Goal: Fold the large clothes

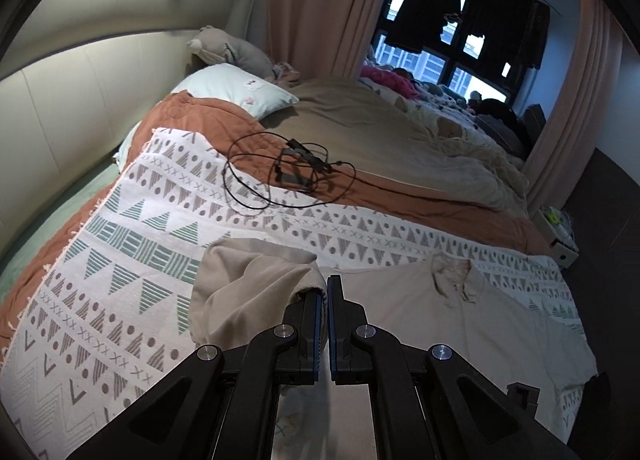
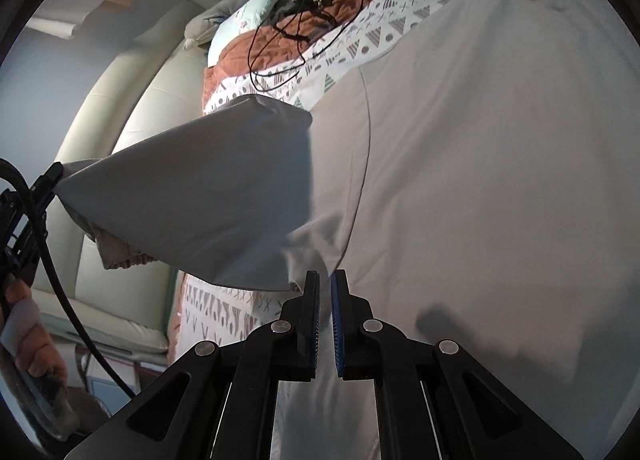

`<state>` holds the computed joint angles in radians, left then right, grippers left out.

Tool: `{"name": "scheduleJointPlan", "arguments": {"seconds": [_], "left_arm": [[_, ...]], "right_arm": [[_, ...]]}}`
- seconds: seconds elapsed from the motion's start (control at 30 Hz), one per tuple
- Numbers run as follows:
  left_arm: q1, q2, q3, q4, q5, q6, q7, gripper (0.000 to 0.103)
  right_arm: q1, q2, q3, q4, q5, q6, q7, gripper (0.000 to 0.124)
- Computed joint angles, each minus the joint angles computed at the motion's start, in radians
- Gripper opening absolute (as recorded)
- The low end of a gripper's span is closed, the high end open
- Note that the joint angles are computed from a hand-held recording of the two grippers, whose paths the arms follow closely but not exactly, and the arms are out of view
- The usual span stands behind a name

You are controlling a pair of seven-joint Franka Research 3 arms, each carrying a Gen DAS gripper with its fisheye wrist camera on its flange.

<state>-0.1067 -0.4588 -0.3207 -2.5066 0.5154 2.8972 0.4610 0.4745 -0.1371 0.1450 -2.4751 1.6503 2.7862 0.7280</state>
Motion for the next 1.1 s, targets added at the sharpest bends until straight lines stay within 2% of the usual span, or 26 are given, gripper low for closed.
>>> {"name": "scheduleJointPlan", "arguments": {"seconds": [0.13,0.3,0.4,0.47,0.5,0.53,0.57,0.6,0.63,0.7,0.77,0.9,1.1], "left_arm": [[-0.033,0.054,-0.054,0.064,0.007,-0.064,-0.019,0.002],[-0.080,0.141,-0.085,0.117,0.047,-0.073,-0.072,0.002],[-0.133,0.212,-0.072,0.158,0.035,-0.095,-0.067,0.003],[-0.198,0.266,-0.038,0.184,-0.059,-0.128,-0.015,0.009],[-0.233,0.287,-0.017,0.185,-0.130,-0.123,0.026,0.020],[-0.267,0.297,0.006,0.174,-0.211,-0.106,0.078,0.043],[-0.294,0.302,0.019,0.158,-0.274,-0.083,0.119,0.054],[-0.309,0.299,0.023,0.137,-0.311,-0.058,0.139,0.075],[-0.317,0.292,0.019,0.119,-0.326,-0.043,0.141,0.083],[-0.335,0.269,0.013,0.086,-0.350,-0.038,0.146,0.083],[-0.363,0.225,0.030,0.029,-0.396,-0.015,0.184,0.083],[-0.338,0.103,0.011,-0.083,-0.364,-0.019,0.140,0.083],[-0.347,-0.118,0.054,-0.267,-0.371,-0.044,0.110,0.083]], "right_arm": [[-0.011,-0.137,-0.013,-0.110,-0.011,0.056,-0.011,0.010],[-0.034,-0.262,-0.025,-0.233,0.029,0.113,0.000,0.017],[-0.049,-0.317,-0.037,-0.303,-0.017,0.124,0.061,0.018],[-0.061,-0.348,-0.060,-0.343,-0.075,0.112,0.123,0.018],[-0.068,-0.352,-0.074,-0.348,-0.100,0.103,0.146,0.018],[-0.069,-0.356,-0.090,-0.346,-0.078,0.098,0.119,0.018],[-0.071,-0.365,-0.095,-0.351,-0.047,0.105,0.086,0.022],[-0.076,-0.363,-0.084,-0.351,-0.045,0.126,0.090,0.026],[-0.080,-0.359,-0.066,-0.353,-0.069,0.155,0.122,0.035],[-0.073,-0.352,-0.055,-0.354,-0.109,0.183,0.159,0.036],[-0.058,-0.364,-0.068,-0.364,-0.127,0.177,0.167,0.036],[-0.031,-0.375,-0.051,-0.377,-0.179,0.225,0.221,0.037],[0.050,-0.374,-0.050,-0.382,-0.259,0.299,0.293,0.040]]}}
